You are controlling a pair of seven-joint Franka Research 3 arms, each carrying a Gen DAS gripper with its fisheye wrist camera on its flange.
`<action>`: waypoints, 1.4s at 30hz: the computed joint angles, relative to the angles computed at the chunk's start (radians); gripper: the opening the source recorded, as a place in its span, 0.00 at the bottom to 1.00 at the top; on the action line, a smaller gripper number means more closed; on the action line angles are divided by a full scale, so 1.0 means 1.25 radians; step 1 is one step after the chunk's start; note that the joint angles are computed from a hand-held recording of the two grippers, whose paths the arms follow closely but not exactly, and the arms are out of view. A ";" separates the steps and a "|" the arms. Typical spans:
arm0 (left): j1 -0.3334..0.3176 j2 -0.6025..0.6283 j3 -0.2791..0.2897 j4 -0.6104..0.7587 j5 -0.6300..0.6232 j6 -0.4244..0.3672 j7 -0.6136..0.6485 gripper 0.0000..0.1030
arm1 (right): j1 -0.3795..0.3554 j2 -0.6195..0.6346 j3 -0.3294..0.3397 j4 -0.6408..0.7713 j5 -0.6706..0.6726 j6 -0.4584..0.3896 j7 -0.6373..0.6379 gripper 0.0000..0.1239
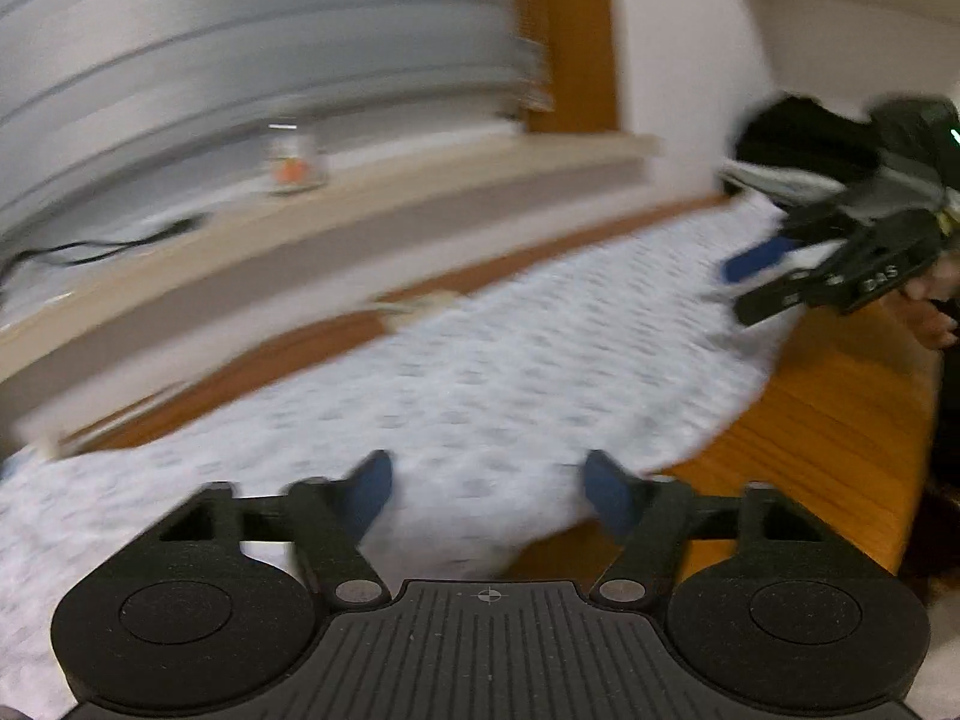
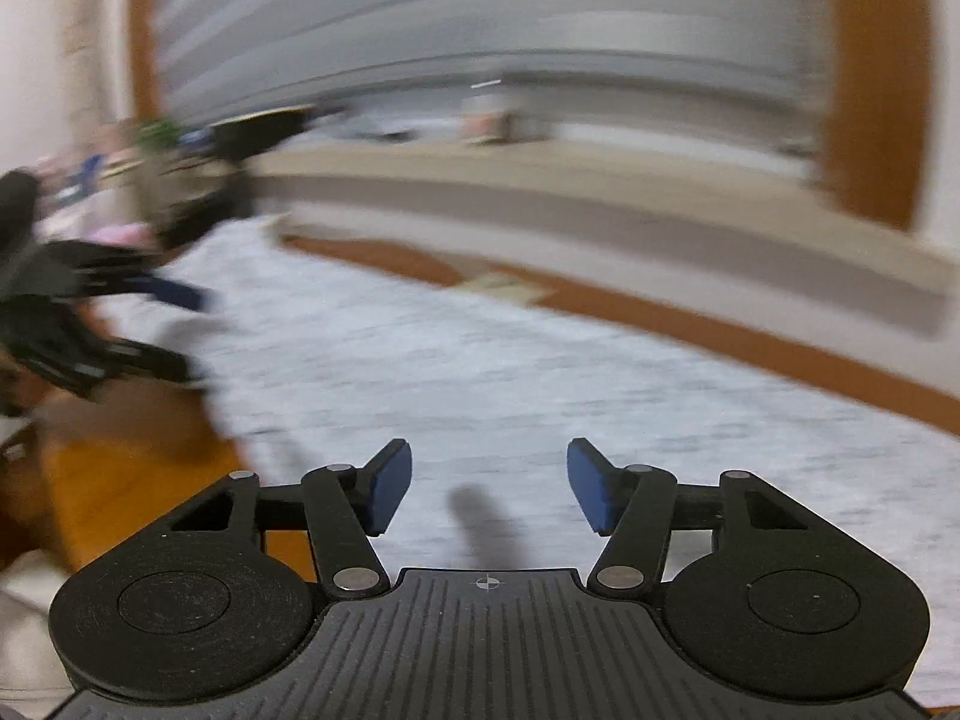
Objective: Fold clothes
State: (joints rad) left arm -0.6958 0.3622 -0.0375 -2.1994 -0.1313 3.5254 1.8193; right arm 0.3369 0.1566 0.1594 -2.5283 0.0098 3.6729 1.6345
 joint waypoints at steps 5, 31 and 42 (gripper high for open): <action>0.011 0.027 -0.001 0.048 0.062 -0.047 -0.003 0.41 | -0.028 0.021 0.051 0.046 -0.140 -0.053 0.079 0.38; 0.058 0.052 -0.028 0.072 0.130 -0.003 -0.136 0.42 | -0.050 0.142 0.093 0.220 -0.087 -0.062 0.060 0.32; 0.136 0.062 -0.067 0.120 0.201 0.015 -0.240 0.02 | -0.079 0.123 0.115 0.161 -0.189 -0.065 0.111 0.34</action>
State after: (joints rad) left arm -0.5264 0.4398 -0.1215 -2.0500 0.1205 3.5443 1.5187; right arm 0.2376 0.3108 0.3032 -2.3275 -0.2260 3.5921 1.7736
